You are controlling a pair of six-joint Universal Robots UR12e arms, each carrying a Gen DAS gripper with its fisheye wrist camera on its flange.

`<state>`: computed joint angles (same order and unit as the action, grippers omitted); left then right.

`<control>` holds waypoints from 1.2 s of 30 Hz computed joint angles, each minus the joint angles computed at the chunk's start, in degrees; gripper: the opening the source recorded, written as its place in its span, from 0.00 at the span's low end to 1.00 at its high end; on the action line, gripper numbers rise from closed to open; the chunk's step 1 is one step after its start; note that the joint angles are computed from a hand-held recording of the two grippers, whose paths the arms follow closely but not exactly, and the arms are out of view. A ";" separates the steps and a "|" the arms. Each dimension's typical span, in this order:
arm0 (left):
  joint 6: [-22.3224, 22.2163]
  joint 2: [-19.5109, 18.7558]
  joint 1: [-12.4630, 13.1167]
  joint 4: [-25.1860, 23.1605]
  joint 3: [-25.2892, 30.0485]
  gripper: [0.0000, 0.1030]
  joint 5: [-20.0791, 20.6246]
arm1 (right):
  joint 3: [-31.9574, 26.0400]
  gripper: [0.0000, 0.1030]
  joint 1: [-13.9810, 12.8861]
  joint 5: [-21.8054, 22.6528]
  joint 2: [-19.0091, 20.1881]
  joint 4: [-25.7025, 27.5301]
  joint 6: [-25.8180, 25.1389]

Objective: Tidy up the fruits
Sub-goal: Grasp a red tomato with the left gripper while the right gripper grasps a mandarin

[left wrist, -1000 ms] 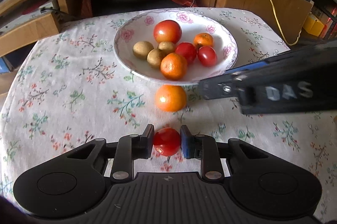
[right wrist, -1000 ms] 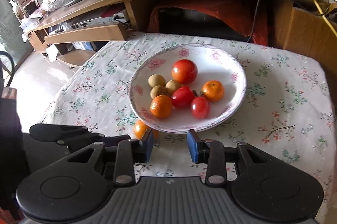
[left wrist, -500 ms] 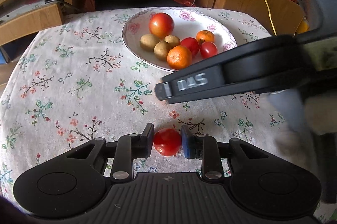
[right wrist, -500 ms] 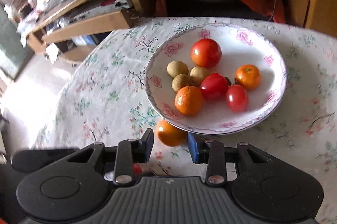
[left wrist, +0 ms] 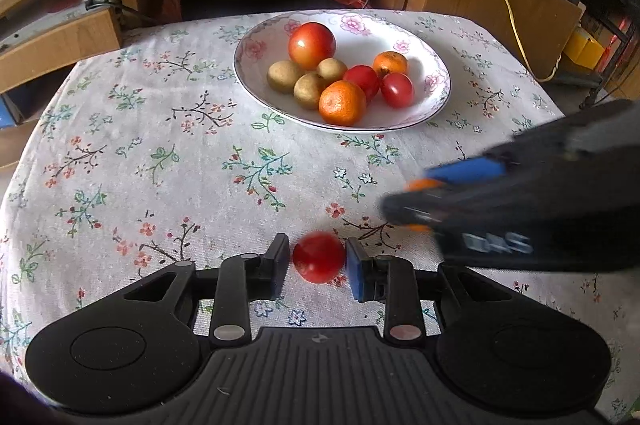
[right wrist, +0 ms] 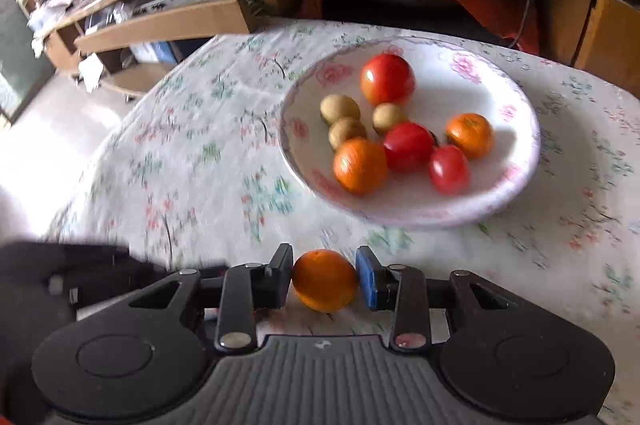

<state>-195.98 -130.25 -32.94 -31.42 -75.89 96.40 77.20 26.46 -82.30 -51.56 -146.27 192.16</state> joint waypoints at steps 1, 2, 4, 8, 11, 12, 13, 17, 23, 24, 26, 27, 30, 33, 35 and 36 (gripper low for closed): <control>0.55 -0.07 -0.19 -0.25 0.18 0.39 0.47 | 0.73 0.34 -0.13 -0.33 -0.68 0.60 -0.64; 0.77 -0.10 -0.34 -0.58 0.36 0.39 0.61 | 1.42 0.34 -0.24 -0.87 -1.29 1.16 -1.39; 1.20 -0.16 -0.54 -1.12 0.65 0.39 0.39 | 2.66 0.34 -0.46 -2.11 -2.45 2.02 -2.85; 1.85 -0.33 -0.96 -1.40 0.77 0.39 1.20 | 5.12 0.34 -0.93 -3.53 -4.45 2.69 -4.87; 1.11 -0.62 -1.06 -1.38 1.06 0.40 1.73 | 6.26 0.34 -1.08 -4.11 -5.13 3.05 -5.58; 1.33 -0.78 -1.09 -1.26 1.21 0.40 1.83 | 6.56 0.34 -1.16 -4.11 -5.11 2.85 -5.36; 1.72 -0.92 -1.16 -1.22 1.35 0.41 2.06 | 6.89 0.34 -1.26 -3.78 -5.10 2.38 -5.34; 2.65 -1.06 -1.48 -1.50 1.55 0.47 2.44 | 7.65 0.35 -1.67 -2.01 -5.31 1.54 -5.94; 2.31 -0.74 -1.50 -1.21 0.89 0.55 2.26 | 8.73 0.36 -1.71 -1.66 -5.68 -0.07 -8.40; 2.60 -0.73 -1.59 -1.37 0.89 0.57 2.33 | 8.71 0.36 -1.76 -1.58 -5.75 0.23 -8.59; 3.22 -0.66 -1.81 -1.51 0.82 0.57 2.63 | 8.62 0.39 -1.93 -1.17 -5.88 1.07 -9.46; 3.30 -0.63 -1.86 -1.58 0.82 0.57 2.54 | 8.78 0.40 -1.99 -1.29 -6.01 0.91 -9.74; 2.98 -0.57 -1.89 -1.73 0.83 0.57 2.29 | 9.21 0.44 -2.21 -1.69 -6.49 1.33 -10.71; 2.44 -0.67 -1.80 -1.62 1.05 0.57 2.18 | 9.75 0.45 -2.46 -1.52 -6.87 0.68 -10.82; 2.33 -0.75 -1.78 -1.66 1.25 0.57 1.88 | 9.81 0.45 -2.50 -1.40 -6.87 0.03 -10.88; 2.46 -0.78 -1.81 -1.70 1.32 0.57 1.86 | 9.68 0.45 -2.48 -1.37 -6.79 -0.08 -10.90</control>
